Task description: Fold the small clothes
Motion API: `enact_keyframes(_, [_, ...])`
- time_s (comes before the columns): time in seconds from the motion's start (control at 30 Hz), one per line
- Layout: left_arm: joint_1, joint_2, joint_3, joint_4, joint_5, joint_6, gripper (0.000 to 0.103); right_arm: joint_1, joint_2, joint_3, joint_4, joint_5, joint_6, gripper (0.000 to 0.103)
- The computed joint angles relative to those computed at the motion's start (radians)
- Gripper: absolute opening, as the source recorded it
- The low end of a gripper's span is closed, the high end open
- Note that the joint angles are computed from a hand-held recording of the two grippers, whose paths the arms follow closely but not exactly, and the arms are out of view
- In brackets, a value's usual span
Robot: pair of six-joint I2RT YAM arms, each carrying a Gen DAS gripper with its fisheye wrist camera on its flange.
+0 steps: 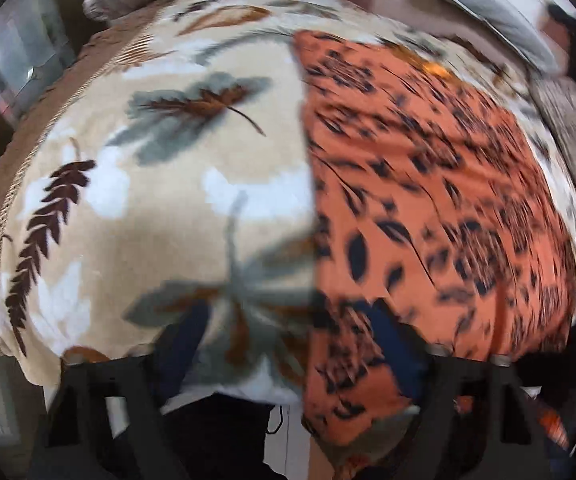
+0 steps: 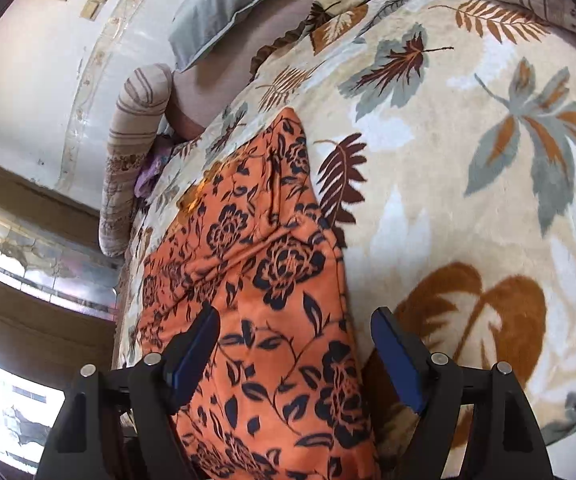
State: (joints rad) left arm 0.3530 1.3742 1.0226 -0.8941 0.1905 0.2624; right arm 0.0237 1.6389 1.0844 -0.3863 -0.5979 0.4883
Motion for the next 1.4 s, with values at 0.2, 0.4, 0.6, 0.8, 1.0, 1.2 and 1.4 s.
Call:
enact_keyframes(0.2, [-0.018,-0.022,-0.06,-0.005,0.061,0.05,0.058,-0.007,-0.067,-0.091,-0.009,-0.018,-0.046,0.081])
enact_keyframes(0.4, [-0.042,-0.006,-0.09,-0.014,0.111,0.066,0.053,-0.022,-0.138,-0.177,-0.008,-0.019,-0.052,0.081])
enact_keyframes(0.6, [-0.022,-0.018,-0.097,-0.049,0.165,0.093,0.036,-0.049,-0.16,-0.209,-0.041,-0.056,-0.042,0.081])
enact_keyframes(0.8, [-0.052,0.003,-0.086,-0.08,0.185,0.101,0.05,-0.03,-0.163,-0.216,-0.131,-0.056,-0.063,0.081])
enact_keyframes(1.0, [-0.096,0.016,-0.079,-0.057,0.168,0.071,0.046,0.057,-0.134,-0.203,-0.268,0.006,-0.097,0.081])
enact_keyframes(1.2, [-0.093,0.035,-0.061,-0.061,0.17,0.078,0.012,0.196,-0.034,-0.228,-0.194,0.057,-0.034,0.056])
enact_keyframes(1.4, [-0.056,0.052,0.011,-0.138,0.277,0.132,0.009,0.259,-0.166,-0.179,-0.281,0.115,-0.113,0.014])
